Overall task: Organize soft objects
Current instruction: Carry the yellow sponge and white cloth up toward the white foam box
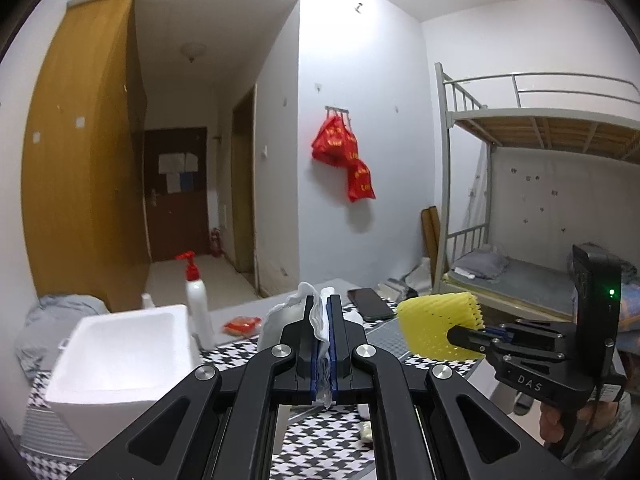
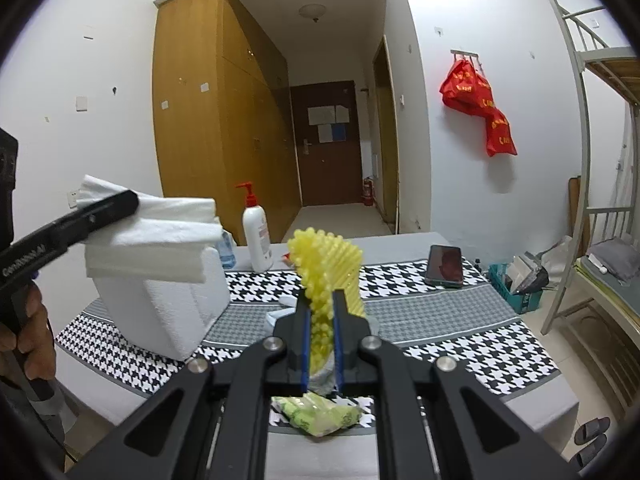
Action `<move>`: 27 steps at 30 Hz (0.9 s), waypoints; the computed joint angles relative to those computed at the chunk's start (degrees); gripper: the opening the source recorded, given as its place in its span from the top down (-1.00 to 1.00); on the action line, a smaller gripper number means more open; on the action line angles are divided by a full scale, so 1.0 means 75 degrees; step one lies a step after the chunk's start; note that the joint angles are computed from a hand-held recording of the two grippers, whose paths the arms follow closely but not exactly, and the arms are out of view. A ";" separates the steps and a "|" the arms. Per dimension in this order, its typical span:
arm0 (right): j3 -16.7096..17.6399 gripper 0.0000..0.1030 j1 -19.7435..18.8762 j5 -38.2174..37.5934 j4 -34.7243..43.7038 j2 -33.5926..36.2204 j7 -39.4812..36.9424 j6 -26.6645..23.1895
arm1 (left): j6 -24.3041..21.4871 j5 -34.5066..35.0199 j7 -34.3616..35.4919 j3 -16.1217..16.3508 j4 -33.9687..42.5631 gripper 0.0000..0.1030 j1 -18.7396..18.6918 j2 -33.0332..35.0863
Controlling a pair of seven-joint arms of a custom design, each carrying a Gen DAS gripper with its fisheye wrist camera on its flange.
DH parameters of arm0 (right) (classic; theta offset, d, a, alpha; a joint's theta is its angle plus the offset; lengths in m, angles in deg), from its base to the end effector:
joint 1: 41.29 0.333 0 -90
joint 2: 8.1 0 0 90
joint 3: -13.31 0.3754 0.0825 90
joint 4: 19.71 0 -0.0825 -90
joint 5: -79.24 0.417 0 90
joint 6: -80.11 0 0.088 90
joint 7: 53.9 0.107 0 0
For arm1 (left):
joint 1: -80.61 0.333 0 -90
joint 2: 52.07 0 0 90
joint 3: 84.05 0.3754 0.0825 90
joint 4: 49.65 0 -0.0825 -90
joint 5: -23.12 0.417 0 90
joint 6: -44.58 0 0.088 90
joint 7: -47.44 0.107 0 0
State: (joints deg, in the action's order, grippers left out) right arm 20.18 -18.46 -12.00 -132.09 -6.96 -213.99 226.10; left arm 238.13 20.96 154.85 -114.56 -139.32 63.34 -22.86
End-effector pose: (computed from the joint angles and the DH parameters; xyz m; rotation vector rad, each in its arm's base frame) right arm 0.5424 0.3238 0.5607 -1.2915 1.5895 -1.0479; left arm 0.5992 -0.4918 0.5860 -0.7664 1.9827 -1.6085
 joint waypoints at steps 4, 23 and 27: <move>0.0043 0.77 0.0055 -0.0342 0.0074 -0.0001 0.0093 0.0077 | 0.0321 -0.0216 -0.0068 0.0436 -0.0364 0.92 -0.0236 -0.0335; -0.0091 0.77 0.0429 -0.0759 0.1314 0.0905 -0.0407 0.1094 | 0.1353 -0.3437 0.1402 0.2766 -0.1816 0.92 -0.2063 -0.1615; -0.0185 0.77 0.0539 -0.0772 0.1657 0.1165 -0.0551 0.1348 | 0.1369 -0.4553 0.2346 0.3055 -0.1665 0.92 -0.2425 -0.1608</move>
